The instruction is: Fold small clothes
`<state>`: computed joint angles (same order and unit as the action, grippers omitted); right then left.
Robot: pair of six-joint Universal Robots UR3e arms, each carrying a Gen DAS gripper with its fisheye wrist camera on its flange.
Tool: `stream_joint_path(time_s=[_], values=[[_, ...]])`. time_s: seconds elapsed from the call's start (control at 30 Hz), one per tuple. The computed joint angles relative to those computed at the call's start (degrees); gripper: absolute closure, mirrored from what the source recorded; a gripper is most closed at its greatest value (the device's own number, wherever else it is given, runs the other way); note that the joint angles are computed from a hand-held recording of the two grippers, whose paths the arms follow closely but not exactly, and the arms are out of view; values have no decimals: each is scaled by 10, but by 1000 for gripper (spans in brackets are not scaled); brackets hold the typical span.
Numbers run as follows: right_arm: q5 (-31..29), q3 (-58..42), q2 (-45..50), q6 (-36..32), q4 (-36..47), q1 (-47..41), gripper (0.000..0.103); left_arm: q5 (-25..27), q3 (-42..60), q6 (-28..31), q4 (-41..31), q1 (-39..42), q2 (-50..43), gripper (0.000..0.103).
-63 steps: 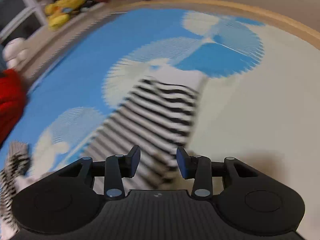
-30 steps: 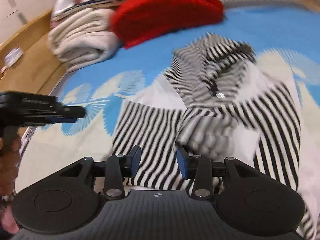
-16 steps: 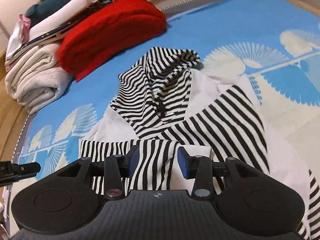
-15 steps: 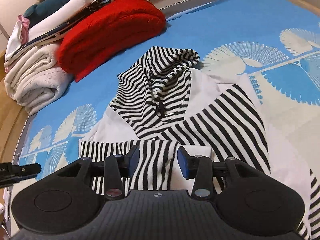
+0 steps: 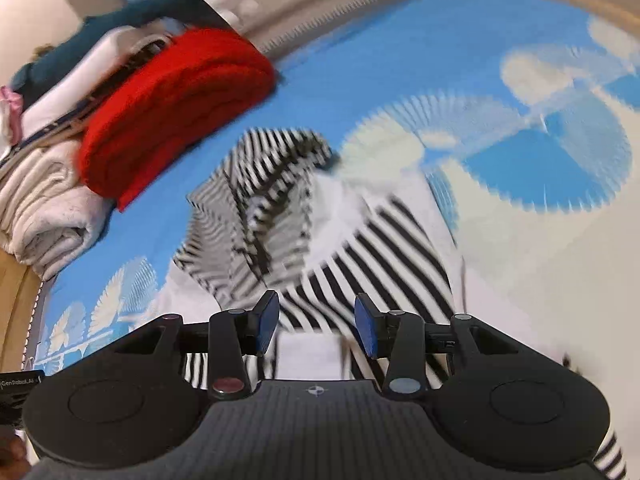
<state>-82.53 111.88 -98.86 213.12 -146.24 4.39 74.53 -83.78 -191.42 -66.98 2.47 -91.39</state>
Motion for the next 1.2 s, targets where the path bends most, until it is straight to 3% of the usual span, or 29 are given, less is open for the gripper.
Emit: stream_joint_path(time_s=[0.23,0.4,0.43,0.47,0.5,0.6,0.7,0.73,0.77,0.97,1.1,1.2], values=[[29,11,-27,34,102,-41,59,-50,-8,50,74,-133,-52,65],[46,59,-85,40,135,-99,60,-29,22,-3,130,-215,-135,63],[47,65,-96,36,141,-108,60,-26,35,-12,132,-227,-155,54],[50,70,-108,30,149,-120,59,-18,51,-20,131,-242,-175,36],[54,72,-118,26,155,-131,59,-8,72,-24,122,-253,-195,30],[61,75,-137,3,166,-156,59,69,131,-6,89,-300,-251,27],[62,75,-147,-15,166,-168,59,161,150,36,91,-338,-273,46],[64,74,-150,-22,170,-172,59,184,153,44,87,-343,-273,71],[65,72,-148,-23,172,-172,59,198,152,44,83,-343,-267,85],[69,53,-114,15,158,-111,59,170,-5,-92,134,-230,-64,85],[81,54,-93,79,164,-66,59,197,-45,-176,59,-134,30,75],[79,55,-79,129,197,-44,59,168,-56,-182,23,-71,51,73]])
